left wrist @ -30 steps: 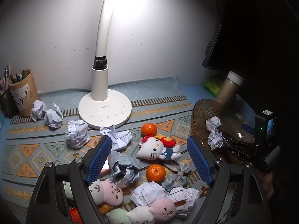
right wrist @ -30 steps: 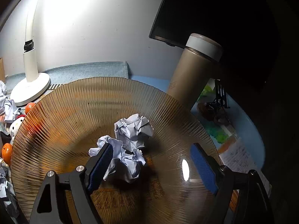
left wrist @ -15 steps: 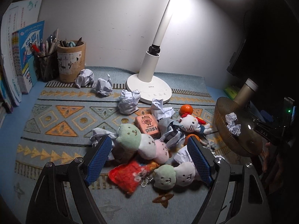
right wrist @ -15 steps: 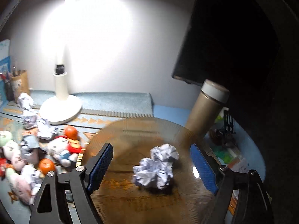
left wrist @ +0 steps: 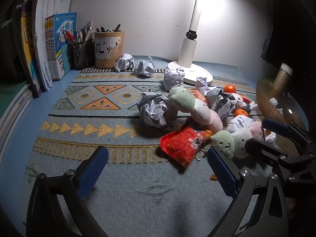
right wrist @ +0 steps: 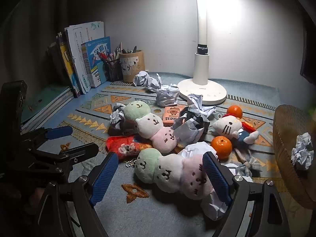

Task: Organize objects
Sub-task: 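Grasp the stacked green-white-pink plush with the right tool while the left tool grasps a paper ball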

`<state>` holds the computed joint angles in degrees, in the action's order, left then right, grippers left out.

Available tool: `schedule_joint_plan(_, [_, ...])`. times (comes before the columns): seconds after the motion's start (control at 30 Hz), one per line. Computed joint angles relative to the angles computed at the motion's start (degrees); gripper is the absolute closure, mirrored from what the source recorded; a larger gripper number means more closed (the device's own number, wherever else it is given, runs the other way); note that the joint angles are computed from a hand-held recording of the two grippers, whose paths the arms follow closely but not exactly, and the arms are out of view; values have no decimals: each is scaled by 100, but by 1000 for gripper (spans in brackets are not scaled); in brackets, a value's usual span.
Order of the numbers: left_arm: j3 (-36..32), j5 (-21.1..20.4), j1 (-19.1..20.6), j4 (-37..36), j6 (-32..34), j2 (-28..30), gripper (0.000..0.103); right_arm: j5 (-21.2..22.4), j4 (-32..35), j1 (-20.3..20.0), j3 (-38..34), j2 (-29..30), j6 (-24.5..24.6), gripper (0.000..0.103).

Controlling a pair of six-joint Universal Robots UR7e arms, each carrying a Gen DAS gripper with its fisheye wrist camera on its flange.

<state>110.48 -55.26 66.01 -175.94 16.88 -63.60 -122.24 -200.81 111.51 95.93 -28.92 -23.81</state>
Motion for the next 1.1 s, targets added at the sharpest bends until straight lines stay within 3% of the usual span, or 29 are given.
schedule_joint_plan(0.1, [15, 107, 76, -219, 104, 107, 3, 16, -296, -30, 57, 51, -36, 17])
schedule_joint_plan(0.2, [38, -188, 119, -394, 237, 75, 2, -35, -465, -29, 87, 93, -66, 17])
schedule_joint_plan(0.4, [-33, -262, 173, -160, 34, 47, 3, -399, -721, 99, -161, 377, -595, 17])
schedule_joint_plan(0.5, [-123, -377, 252, 62, -221, 15, 3, -336, -714, 87, -136, 350, -589, 18])
schedule_joint_plan(0.6, [-237, -529, 344, 342, -518, -35, 3, -106, -552, 117, 44, 152, -401, 28])
schedule_joint_plan(0.73, [-538, -691, 405, 942, -646, -88, 4, 56, -303, 249, 192, -84, -532, 28])
schedule_joint_plan(0.9, [-1067, -190, 247, 1260, -6, 191, 4, 27, 1033, 235, -376, -175, -818, 28])
schedule_joint_plan(1.03, [-1543, -390, 366, 1581, 402, 486, 4, 158, 2358, 92, -1118, -21, -947, 28])
schedule_joint_plan(1.1, [-1793, -574, 461, 1926, 447, 595, 8, 193, 2990, 9, -1508, 116, -960, 35])
